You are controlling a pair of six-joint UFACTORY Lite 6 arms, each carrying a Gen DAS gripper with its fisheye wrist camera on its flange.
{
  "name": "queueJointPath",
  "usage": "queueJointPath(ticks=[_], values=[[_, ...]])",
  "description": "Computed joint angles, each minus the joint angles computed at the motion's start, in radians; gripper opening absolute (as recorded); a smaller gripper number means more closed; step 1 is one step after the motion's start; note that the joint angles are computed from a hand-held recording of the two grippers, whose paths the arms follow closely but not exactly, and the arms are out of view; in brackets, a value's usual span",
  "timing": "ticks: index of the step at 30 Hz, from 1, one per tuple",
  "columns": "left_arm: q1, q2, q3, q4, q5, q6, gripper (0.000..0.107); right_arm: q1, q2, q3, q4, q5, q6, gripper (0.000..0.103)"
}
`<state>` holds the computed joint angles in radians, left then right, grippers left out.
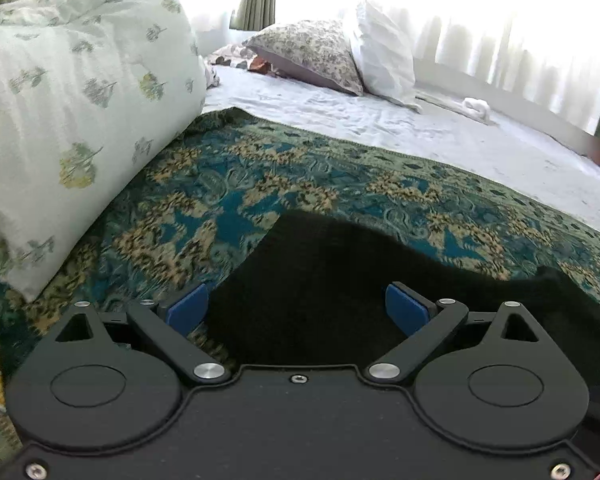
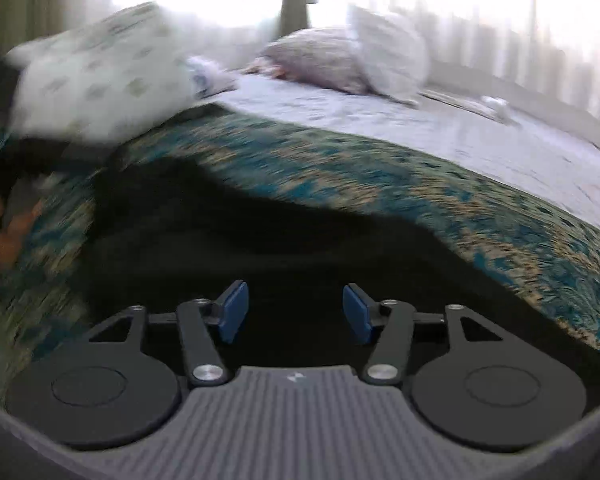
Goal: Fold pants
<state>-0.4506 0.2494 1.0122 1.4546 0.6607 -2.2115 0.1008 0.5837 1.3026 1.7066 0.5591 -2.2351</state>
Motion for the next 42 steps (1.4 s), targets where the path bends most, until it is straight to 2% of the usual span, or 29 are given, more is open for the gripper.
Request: queueJointPath(ticks=[1, 3, 4, 5, 7, 9, 10, 11, 13, 14, 15, 16, 17, 18, 19, 21, 24, 28, 30, 31, 33, 34, 35, 36, 37, 40, 42], values=[[-0.001, -0.031, -0.033, -0.005, -0.004, -0.007, 0.096, 0.009, -0.030, -0.063, 0.048, 0.010, -0.073, 0.071], [-0.004, -0.085, -0.091, -0.013, -0.009, -0.024, 0.089, 0.032, -0.073, -0.155, 0.112, 0.017, -0.168, 0.071], [-0.008, -0.110, -0.119, -0.014, -0.008, -0.036, 0.065, 0.048, -0.080, -0.185, 0.140, 0.016, -0.201, 0.071], [-0.007, -0.129, -0.142, -0.014, -0.014, -0.048, 0.036, 0.063, -0.080, -0.201, 0.159, 0.013, -0.217, 0.071], [0.018, -0.178, -0.198, 0.014, -0.084, -0.099, 0.020, 0.100, -0.066, -0.211, 0.207, -0.008, -0.246, 0.071], [0.049, -0.209, -0.243, 0.080, -0.158, -0.188, 0.021, 0.133, -0.056, -0.223, 0.279, -0.021, -0.301, 0.071], [0.056, -0.210, -0.255, 0.117, -0.174, -0.235, 0.025, 0.151, -0.051, -0.226, 0.317, -0.029, -0.329, 0.071], [0.067, -0.204, -0.261, 0.155, -0.190, -0.272, 0.035, 0.163, -0.047, -0.229, 0.352, -0.033, -0.359, 0.071], [0.083, -0.166, -0.250, 0.216, -0.204, -0.343, 0.045, 0.187, -0.032, -0.229, 0.456, -0.039, -0.437, 0.069], [0.088, -0.142, -0.240, 0.242, -0.206, -0.379, 0.046, 0.192, -0.029, -0.230, 0.484, -0.035, -0.446, 0.049], [0.100, -0.118, -0.234, 0.310, -0.213, -0.453, 0.046, 0.192, -0.026, -0.227, 0.479, -0.025, -0.424, 0.038], [0.109, -0.093, -0.225, 0.361, -0.210, -0.519, 0.046, 0.190, -0.024, -0.225, 0.468, -0.013, -0.403, 0.021], [0.105, -0.065, -0.212, 0.369, -0.181, -0.555, 0.023, 0.195, -0.030, -0.233, 0.493, -0.011, -0.424, 0.019], [0.094, -0.027, -0.186, 0.336, -0.133, -0.550, 0.011, 0.202, -0.039, -0.247, 0.525, -0.001, -0.463, 0.017], [0.082, -0.005, -0.167, 0.298, -0.092, -0.521, 0.012, 0.211, -0.052, -0.269, 0.583, 0.011, -0.528, 0.013], [0.046, -0.001, -0.167, 0.294, -0.019, -0.515, 0.012, 0.212, -0.080, -0.308, 0.638, 0.042, -0.580, 0.011], [-0.017, -0.015, -0.158, 0.203, 0.081, -0.396, 0.012, 0.202, -0.113, -0.343, 0.638, 0.063, -0.555, 0.011], [-0.027, -0.015, -0.149, 0.112, 0.098, -0.303, 0.013, 0.206, -0.083, -0.312, 0.502, 0.017, -0.397, 0.009], [-0.027, 0.021, -0.123, 0.045, 0.088, -0.239, 0.013, 0.193, -0.082, -0.316, 0.475, 0.032, -0.360, 0.010], [-0.029, 0.037, -0.113, 0.024, 0.087, -0.219, 0.014, 0.175, -0.090, -0.314, 0.425, 0.044, -0.308, 0.014], [-0.054, 0.045, -0.096, -0.010, 0.128, -0.194, 0.019, 0.111, -0.124, -0.335, 0.334, 0.090, -0.218, 0.037], [-0.077, 0.037, -0.090, -0.024, 0.162, -0.189, 0.025, 0.070, -0.144, -0.351, 0.298, 0.118, -0.195, 0.038], [-0.100, 0.028, -0.092, -0.029, 0.194, -0.194, 0.042, 0.026, -0.161, -0.359, 0.274, 0.138, -0.179, 0.042], [-0.129, 0.021, -0.083, -0.032, 0.239, -0.189, 0.052, -0.028, -0.182, -0.376, 0.254, 0.155, -0.171, 0.044], [-0.156, 0.021, -0.068, -0.036, 0.281, -0.178, 0.067, -0.096, -0.202, -0.390, 0.234, 0.171, -0.160, 0.046], [-0.238, 0.050, 0.012, -0.029, 0.388, -0.105, 0.077, -0.324, -0.216, -0.383, 0.155, 0.194, -0.067, 0.047], [-0.281, 0.083, 0.076, -0.011, 0.400, -0.057, 0.081, -0.484, -0.181, -0.339, 0.142, 0.185, -0.018, 0.047]])
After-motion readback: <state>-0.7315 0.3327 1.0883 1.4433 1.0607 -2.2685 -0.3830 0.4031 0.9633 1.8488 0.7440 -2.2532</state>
